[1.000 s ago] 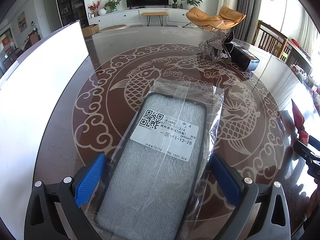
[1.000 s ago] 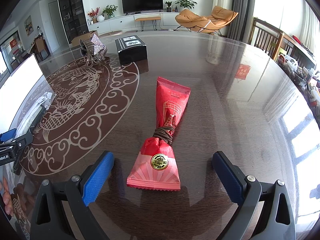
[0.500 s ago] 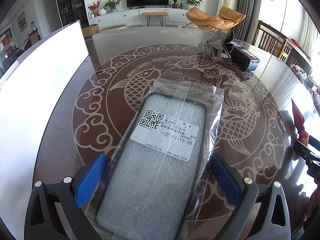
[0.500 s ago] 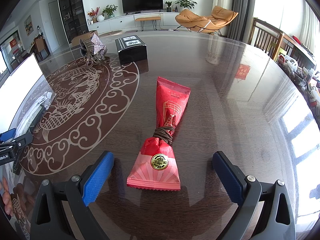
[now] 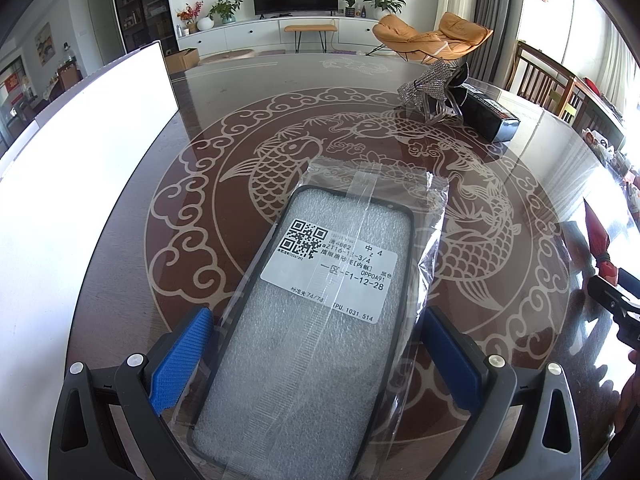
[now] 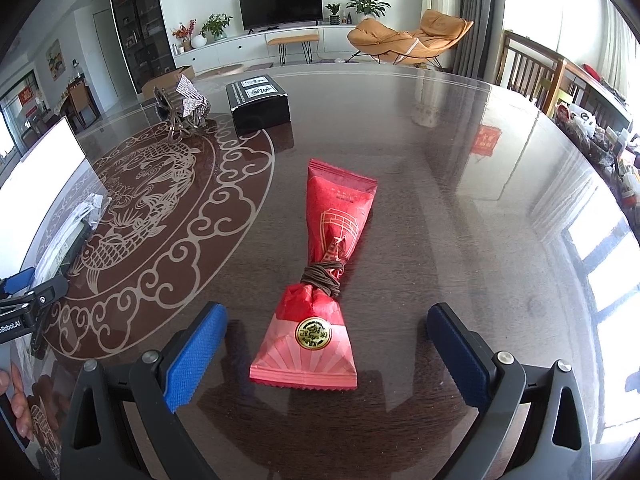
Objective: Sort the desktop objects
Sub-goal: 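Grasp the red candy packet with the right gripper while the left holds the phone case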
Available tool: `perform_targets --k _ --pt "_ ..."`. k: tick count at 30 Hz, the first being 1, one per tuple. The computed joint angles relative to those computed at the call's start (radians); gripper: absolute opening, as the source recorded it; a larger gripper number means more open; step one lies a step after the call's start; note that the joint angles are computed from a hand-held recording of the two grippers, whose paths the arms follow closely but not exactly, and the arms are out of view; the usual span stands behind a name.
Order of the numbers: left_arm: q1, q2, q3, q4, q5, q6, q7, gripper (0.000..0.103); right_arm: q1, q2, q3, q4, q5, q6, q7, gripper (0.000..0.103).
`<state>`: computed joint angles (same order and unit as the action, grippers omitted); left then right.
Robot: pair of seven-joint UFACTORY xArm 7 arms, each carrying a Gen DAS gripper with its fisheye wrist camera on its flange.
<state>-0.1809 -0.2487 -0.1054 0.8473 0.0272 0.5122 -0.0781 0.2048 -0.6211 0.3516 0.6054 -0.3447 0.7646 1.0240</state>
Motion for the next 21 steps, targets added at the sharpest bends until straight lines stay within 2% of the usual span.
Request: perform_targets --k 4,6,8,9,11,17,21 --pt "0.0 0.0 0.0 0.0 0.0 0.0 -0.001 0.103 -0.015 0.041 0.004 0.03 -0.026 0.007 -0.005 0.098" --pt "0.0 0.001 0.0 0.0 0.0 -0.001 -0.001 0.103 -0.02 0.044 0.005 0.036 -0.048 -0.008 -0.005 0.068" --pt "-0.001 0.001 0.001 0.0 0.0 -0.001 0.0 0.103 -0.013 0.06 -0.004 0.055 -0.047 -0.006 -0.028 0.048" --pt "-0.001 0.001 0.0 -0.001 0.001 -0.002 -0.001 0.103 -0.008 0.071 -0.007 0.067 -0.042 -0.003 -0.036 0.039" --pt "-0.001 0.001 0.0 -0.001 0.001 -0.003 -0.001 0.103 0.002 0.085 -0.001 0.082 -0.039 0.001 -0.04 0.032" --pt "-0.001 0.002 0.0 -0.002 0.002 -0.005 -0.002 0.103 0.089 0.093 0.035 0.07 -0.003 -0.097 -0.049 0.031" --pt "-0.001 0.003 -0.001 -0.003 0.003 -0.007 -0.003 0.103 0.102 0.079 0.082 0.055 -0.021 -0.111 -0.003 0.032"
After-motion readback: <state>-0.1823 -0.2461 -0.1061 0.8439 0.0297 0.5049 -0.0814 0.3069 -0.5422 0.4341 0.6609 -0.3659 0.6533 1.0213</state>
